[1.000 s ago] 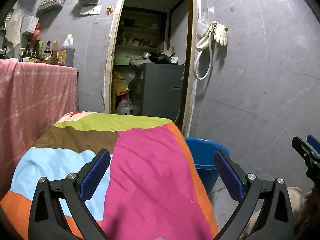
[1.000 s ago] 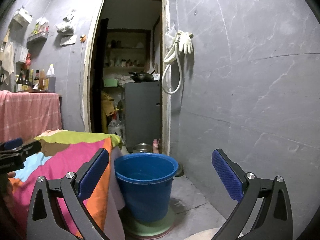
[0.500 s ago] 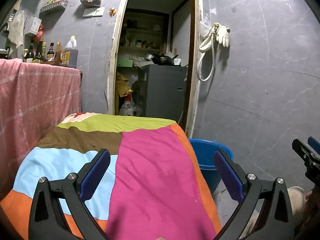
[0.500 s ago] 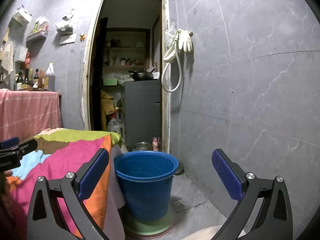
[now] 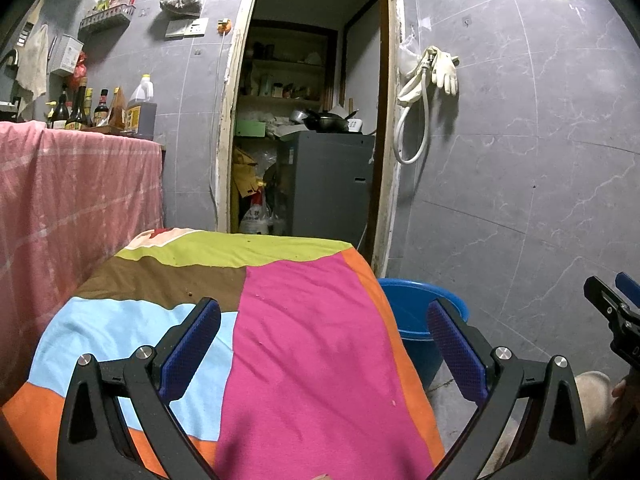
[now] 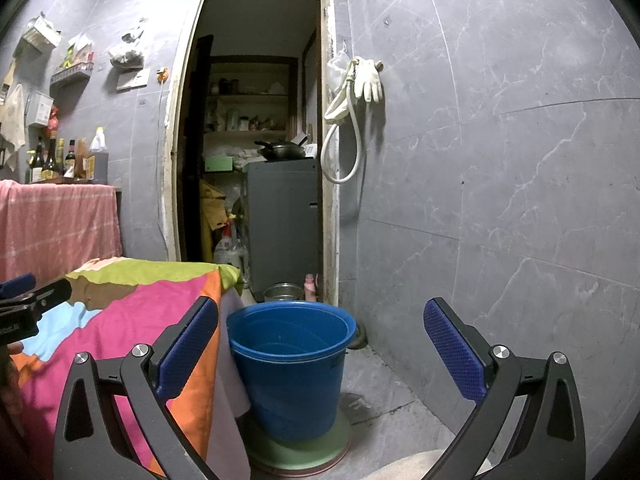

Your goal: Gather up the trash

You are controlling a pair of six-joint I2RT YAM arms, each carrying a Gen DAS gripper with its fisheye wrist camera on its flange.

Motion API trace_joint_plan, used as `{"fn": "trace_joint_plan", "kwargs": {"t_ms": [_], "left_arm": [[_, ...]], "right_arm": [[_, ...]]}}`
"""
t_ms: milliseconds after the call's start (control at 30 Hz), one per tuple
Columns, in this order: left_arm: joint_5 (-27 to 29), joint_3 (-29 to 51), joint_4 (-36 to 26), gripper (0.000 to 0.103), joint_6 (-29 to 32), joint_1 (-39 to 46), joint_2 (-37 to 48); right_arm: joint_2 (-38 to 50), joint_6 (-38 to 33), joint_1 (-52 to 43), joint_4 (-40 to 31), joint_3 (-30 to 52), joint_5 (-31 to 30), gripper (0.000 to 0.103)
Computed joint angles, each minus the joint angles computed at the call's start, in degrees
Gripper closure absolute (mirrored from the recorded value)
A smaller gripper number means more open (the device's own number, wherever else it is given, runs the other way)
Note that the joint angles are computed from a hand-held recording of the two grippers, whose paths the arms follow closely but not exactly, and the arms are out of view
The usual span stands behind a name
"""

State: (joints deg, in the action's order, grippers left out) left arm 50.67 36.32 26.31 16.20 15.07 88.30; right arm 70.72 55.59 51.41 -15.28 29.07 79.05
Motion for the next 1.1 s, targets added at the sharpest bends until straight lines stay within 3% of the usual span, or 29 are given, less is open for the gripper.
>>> {"fn": "trace_joint_plan", "kwargs": {"t_ms": [1100], "left_arm": [[0.03, -0.77, 1.02, 0.002, 0.2, 0.22, -0.2]], "right_arm": [[-0.06, 1.1, 0.01, -0.76, -0.17, -0.03, 0.0]]}}
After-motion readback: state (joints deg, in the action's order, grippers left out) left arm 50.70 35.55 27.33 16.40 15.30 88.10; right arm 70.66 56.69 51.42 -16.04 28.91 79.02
